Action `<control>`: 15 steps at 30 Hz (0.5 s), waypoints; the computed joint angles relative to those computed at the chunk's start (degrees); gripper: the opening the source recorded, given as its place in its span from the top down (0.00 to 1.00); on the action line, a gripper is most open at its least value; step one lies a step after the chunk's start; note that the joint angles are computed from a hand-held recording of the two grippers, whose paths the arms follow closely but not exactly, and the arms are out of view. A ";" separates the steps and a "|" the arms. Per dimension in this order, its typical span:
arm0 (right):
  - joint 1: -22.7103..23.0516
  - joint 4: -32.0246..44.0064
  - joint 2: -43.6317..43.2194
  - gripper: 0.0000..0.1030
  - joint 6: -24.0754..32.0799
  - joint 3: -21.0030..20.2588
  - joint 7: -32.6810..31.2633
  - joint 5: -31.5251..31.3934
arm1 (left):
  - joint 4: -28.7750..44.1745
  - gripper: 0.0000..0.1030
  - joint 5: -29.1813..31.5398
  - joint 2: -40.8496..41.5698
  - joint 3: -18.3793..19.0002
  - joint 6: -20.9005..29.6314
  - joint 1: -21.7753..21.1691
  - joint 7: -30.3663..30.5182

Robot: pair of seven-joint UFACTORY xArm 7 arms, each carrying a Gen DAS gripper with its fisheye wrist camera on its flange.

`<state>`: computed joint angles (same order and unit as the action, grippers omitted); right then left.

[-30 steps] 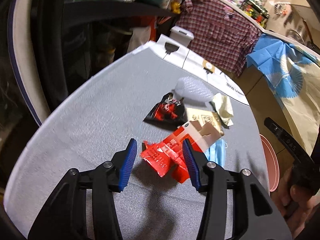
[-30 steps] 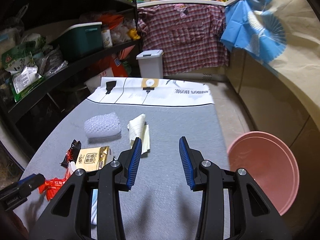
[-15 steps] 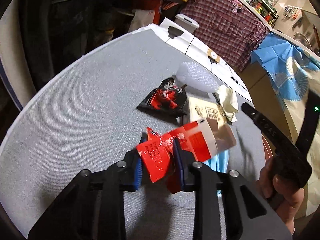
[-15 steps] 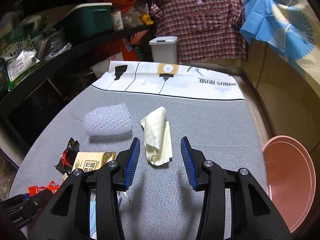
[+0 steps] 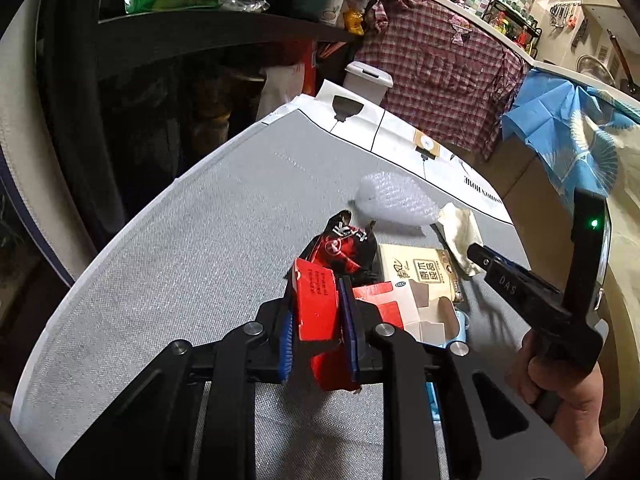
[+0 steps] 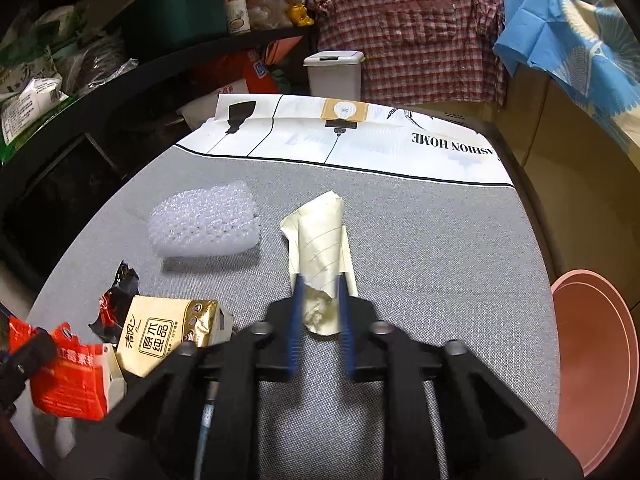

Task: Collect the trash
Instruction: 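Carry the red packet with the left tool toward the bin while the right tool carries the napkin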

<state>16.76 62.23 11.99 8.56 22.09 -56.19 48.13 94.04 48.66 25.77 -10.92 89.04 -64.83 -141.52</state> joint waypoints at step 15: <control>2.95 -3.31 -7.29 0.95 0.22 -3.75 -12.96 15.18 | 7.66 0.81 2.55 2.89 1.17 8.39 -3.83 5.17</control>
